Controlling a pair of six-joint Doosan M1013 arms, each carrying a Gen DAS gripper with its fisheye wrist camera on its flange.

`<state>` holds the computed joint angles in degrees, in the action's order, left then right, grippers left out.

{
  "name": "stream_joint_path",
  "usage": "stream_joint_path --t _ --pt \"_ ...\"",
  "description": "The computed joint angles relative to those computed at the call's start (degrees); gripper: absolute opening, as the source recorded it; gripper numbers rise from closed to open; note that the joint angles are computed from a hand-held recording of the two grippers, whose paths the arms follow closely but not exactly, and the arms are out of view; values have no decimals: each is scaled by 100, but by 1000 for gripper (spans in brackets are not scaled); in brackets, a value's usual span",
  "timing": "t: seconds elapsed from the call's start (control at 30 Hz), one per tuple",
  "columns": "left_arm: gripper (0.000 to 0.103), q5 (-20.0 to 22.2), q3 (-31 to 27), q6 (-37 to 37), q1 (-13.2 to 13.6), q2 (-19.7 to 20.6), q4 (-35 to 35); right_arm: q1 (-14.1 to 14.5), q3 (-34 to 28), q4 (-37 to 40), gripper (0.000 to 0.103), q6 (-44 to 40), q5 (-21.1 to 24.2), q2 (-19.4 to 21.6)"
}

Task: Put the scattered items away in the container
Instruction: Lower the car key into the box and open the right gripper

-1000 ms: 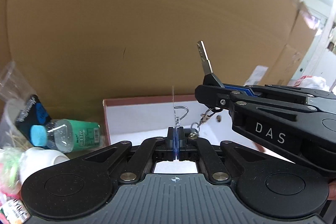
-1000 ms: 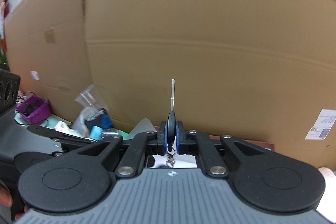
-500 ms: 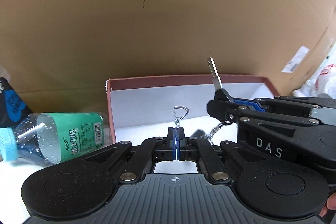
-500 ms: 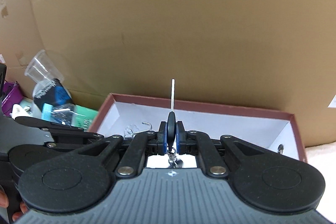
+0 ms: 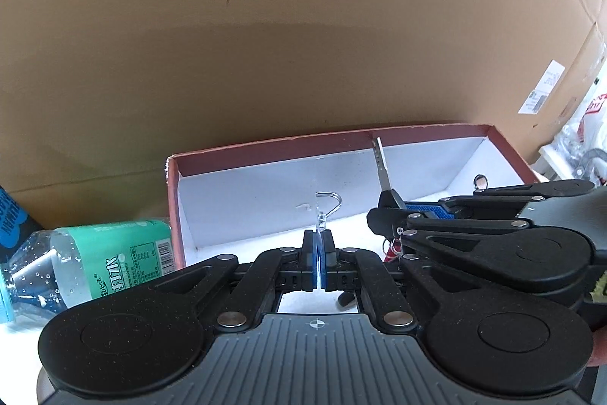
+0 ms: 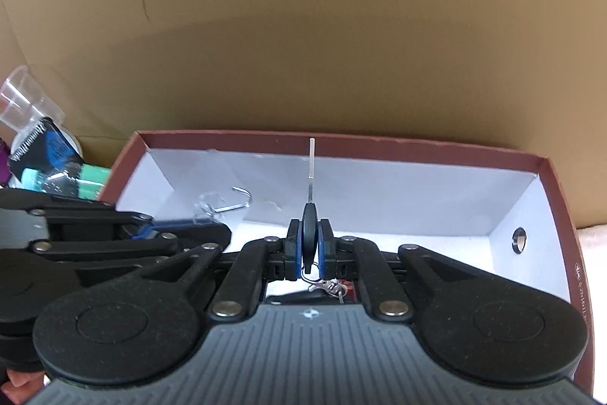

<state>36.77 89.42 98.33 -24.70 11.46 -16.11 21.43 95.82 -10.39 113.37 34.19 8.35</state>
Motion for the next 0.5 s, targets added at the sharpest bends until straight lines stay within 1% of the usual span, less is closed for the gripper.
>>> stream_joint_path --t 0.1,0.13,0.17,0.2,0.23,0.27,0.33,0.37,0.4,0.43,0.47,0.5 --pt "21 -58 46 168 36 -21 -271 -31 -2 168 10 -124 83 7" --pt "21 -72 55 139 29 -27 -223 -30 10 141 11 -86 74 -4" --pt "21 -98 70 106 19 -36 -148 -13 25 3 21 45 62 -17" --pt "21 -115 89 136 20 -46 -145 23 31 -250 27 253 87 -24" --pt "22 -126 89 205 38 -45 -196 71 30 -581 41 506 154 -23" --pt "23 -141 105 259 48 -53 -246 111 35 -863 51 747 219 -24" --pt "28 -127 154 382 57 -95 -366 131 82 -1097 60 979 233 -55" --pt "30 -122 144 396 45 -90 -385 128 109 -1140 64 1034 226 -73" --pt "33 -159 182 445 56 -96 -418 131 134 -1207 66 1117 229 -90" --pt "40 -161 212 489 50 -136 -450 142 154 -1331 72 1254 263 -101" --pt "44 -157 217 579 40 -151 -546 158 172 -1481 81 1397 308 -110" --pt "50 -145 215 500 -26 -198 -487 184 200 -1706 84 1590 357 -121"
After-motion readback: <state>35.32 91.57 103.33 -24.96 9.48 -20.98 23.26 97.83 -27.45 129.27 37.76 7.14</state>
